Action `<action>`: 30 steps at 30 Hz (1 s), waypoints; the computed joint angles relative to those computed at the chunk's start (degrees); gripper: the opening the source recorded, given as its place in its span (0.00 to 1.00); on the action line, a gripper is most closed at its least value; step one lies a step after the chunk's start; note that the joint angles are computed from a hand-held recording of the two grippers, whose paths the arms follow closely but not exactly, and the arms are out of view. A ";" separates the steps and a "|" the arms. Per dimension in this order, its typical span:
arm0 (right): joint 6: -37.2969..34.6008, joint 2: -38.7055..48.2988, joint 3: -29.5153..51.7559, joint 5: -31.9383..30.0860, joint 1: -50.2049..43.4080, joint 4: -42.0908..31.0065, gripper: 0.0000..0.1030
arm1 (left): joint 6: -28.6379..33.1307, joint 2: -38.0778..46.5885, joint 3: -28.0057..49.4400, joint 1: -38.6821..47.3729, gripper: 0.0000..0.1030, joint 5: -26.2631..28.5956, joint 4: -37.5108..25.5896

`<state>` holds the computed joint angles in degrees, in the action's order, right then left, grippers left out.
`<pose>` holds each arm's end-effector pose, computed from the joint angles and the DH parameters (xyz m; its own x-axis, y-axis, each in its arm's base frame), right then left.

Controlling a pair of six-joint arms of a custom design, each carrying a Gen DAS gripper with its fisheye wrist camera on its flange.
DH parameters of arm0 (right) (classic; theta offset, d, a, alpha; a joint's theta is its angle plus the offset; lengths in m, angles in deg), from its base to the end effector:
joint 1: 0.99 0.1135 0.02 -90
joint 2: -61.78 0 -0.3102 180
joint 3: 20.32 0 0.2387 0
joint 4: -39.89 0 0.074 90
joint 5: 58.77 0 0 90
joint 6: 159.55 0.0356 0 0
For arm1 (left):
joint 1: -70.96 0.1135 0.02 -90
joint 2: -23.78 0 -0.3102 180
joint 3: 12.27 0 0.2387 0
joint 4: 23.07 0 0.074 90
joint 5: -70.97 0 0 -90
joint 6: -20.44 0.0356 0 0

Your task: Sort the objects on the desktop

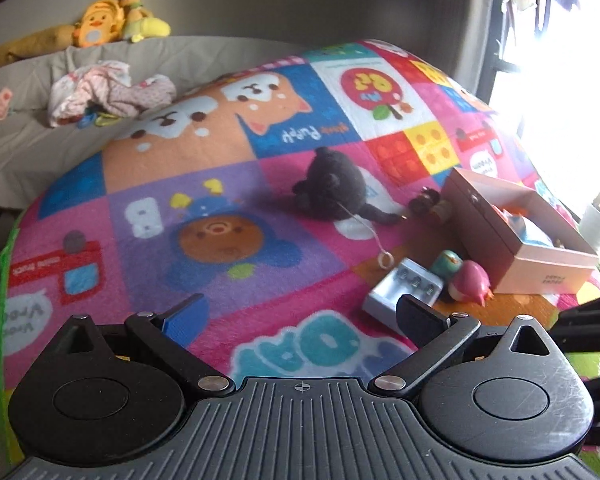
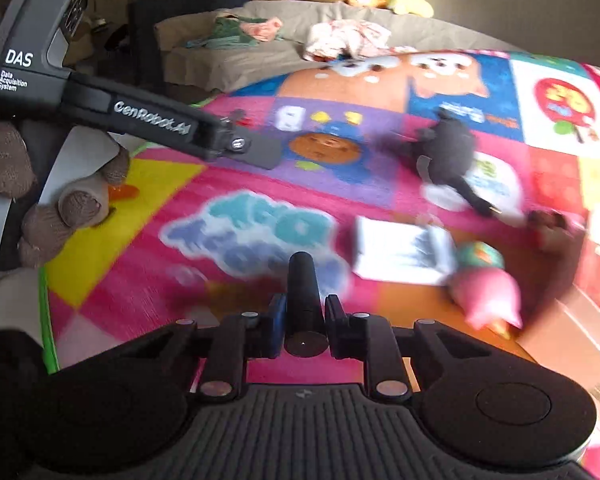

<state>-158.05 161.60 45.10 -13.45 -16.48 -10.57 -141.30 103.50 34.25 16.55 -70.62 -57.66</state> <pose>0.2753 -0.0503 0.1854 -0.1543 -0.6948 -0.7024 -0.9561 0.2843 -0.0712 0.1395 -0.1470 0.1990 -0.4849 -0.3362 -0.8074 -0.4074 0.9037 -0.1317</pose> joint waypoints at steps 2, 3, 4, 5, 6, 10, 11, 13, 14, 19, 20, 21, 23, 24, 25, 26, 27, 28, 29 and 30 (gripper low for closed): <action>1.12 1.30 2.47 0.66 -3.91 1.23 0.20 | 6.23 3.26 0.50 0.99 0.99 2.33 6.74; 2.27 1.90 3.34 0.61 -5.66 2.69 0.20 | 8.99 4.79 1.10 1.52 0.99 3.44 9.28; 3.68 2.53 4.07 0.41 -7.28 4.51 0.20 | 12.03 6.78 2.00 2.00 0.99 4.61 11.98; 5.99 3.14 4.56 0.18 -8.49 7.14 0.20 | 14.86 8.60 3.02 2.48 0.99 5.59 14.20; 8.02 3.50 4.87 -0.28 -9.70 9.21 0.20 | 17.82 10.33 4.09 3.05 0.99 6.50 16.28; 18.49 5.98 6.23 -3.17 -13.71 16.47 0.61 | 30.34 18.44 9.97 5.47 0.99 8.52 23.69; 20.94 6.68 6.28 -4.30 -14.81 17.77 0.75 | 33.27 20.27 11.41 6.15 0.99 8.94 25.08; 21.81 8.34 7.23 -5.44 -16.50 16.46 0.78 | 38.48 23.86 14.48 7.33 0.99 9.11 26.47; 21.62 9.32 7.84 -5.78 -17.23 15.39 0.78 | 40.63 25.41 15.88 7.90 0.99 9.21 26.73; 23.58 12.54 9.04 -5.47 -19.06 14.42 0.82 | 43.42 30.47 21.19 10.81 0.88 11.61 24.92; 23.52 12.96 9.31 -5.30 -19.32 14.24 0.82 | 42.92 30.96 21.81 11.22 0.80 11.85 24.16; 23.47 13.20 9.36 -5.23 -19.42 14.29 0.82 | 42.23 31.21 22.12 11.60 0.77 12.21 23.61; 23.47 13.22 9.25 -5.60 -19.30 14.28 0.83 | 41.01 31.00 21.80 11.31 0.75 11.34 23.40; 23.39 13.13 9.19 -6.03 -19.28 14.17 0.83 | 40.51 30.40 21.38 10.84 0.75 11.17 23.10; 23.51 12.93 9.05 -6.40 -19.15 14.29 0.84 | 40.26 29.74 20.95 10.24 0.75 11.34 23.10; 23.85 12.67 8.77 -6.59 -18.89 14.79 0.86 | 40.07 28.80 20.05 9.43 0.75 11.70 23.45; 24.47 12.37 8.42 -6.48 -18.42 15.67 0.87 | 39.93 27.60 19.07 8.23 0.75 12.26 23.74; 25.32 12.01 7.87 -5.97 -17.80 16.96 0.87 | 39.62 26.56 18.15 6.94 0.75 12.58 23.93; 26.66 11.56 7.11 -4.94 -16.93 18.89 0.87 | 39.11 25.63 17.28 5.69 0.75 12.67 23.96; 28.33 11.15 6.26 -3.55 -15.90 21.26 0.87 | 38.25 24.77 16.48 3.97 0.76 12.66 23.85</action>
<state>-129.72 172.75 51.36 -17.00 -32.37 10.69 -103.05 128.27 50.73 20.52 -57.96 -33.81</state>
